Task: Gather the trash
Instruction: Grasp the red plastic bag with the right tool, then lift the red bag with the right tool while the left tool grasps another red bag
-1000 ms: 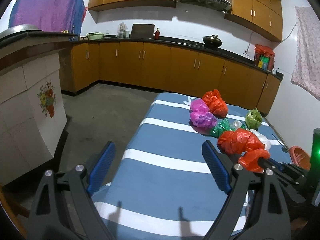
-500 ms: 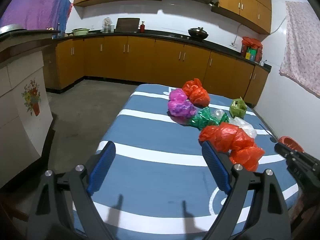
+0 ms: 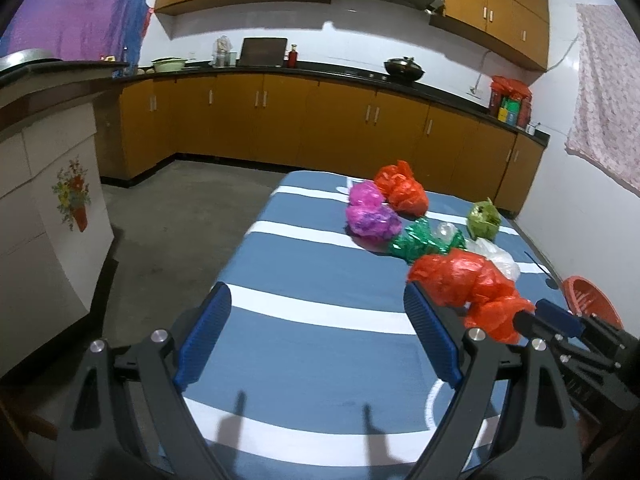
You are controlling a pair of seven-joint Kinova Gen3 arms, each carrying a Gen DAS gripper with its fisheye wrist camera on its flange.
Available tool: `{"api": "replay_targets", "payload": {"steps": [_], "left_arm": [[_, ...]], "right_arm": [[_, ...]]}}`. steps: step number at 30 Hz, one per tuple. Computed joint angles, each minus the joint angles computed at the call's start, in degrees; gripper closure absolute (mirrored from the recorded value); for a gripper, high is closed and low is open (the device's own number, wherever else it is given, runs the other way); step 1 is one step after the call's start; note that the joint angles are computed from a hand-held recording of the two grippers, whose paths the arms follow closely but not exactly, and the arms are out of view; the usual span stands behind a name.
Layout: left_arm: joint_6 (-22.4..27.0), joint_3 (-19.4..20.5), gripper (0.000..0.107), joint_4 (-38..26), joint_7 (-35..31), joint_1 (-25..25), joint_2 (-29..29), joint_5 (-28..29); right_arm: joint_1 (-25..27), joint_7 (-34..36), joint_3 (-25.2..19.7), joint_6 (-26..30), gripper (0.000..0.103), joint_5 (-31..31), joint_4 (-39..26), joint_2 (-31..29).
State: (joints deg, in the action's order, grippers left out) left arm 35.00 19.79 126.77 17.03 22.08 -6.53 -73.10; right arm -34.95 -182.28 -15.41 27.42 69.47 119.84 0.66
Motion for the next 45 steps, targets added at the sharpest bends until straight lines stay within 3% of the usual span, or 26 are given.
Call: {"api": "replay_targets", "payload": {"steps": [5,6,7,10,21,28,34,45], "left_arm": [[-0.05,-0.23,0.021,0.61,-0.83,-0.7,-1.3,1.6],[-0.02,-0.05,0.021,0.73,-1.08,-0.84,-1.62,1.96],[-0.04,0.2,0.021,0.81,-1.18,-1.05,-1.8,2.04],[0.11,1.01,0.021,0.97,-1.17,-1.56,-2.23,1.96],[-1.61,2.07,0.021,-0.1,-1.62,-1.39,-1.25,1.39],[-2.33,1.74,0.021,-2.4,-2.94,0.78,1.31,0.74],[-1.88,0.79,0.021,-4.01,-3.34,3.93,3.56,-0.5],[-4.4,-1.75,0.021,-5.98,-4.91,6.57,5.78,-0.05]], "right_arm": [[-2.44,0.81,0.19,5.73,0.062,-0.3,-3.83,4.35],[-2.51,2.62,0.7,5.78,0.068,-1.55,-4.56,5.63],[-2.39,3.86,0.73,5.79,0.092,-2.38,-4.9,6.22],[-4.02,2.89,2.14,5.6,0.099,-1.85,-3.54,4.58],[-0.67,1.11,-0.55,8.06,0.1,-1.97,1.17,-2.92],[2.45,2.23,-1.41,6.81,0.1,-2.68,3.17,-4.6],[5.6,6.47,-0.76,3.21,0.1,-7.08,4.2,-5.45],[9.04,5.75,-1.8,6.28,0.1,-7.56,5.81,-7.77]]}}
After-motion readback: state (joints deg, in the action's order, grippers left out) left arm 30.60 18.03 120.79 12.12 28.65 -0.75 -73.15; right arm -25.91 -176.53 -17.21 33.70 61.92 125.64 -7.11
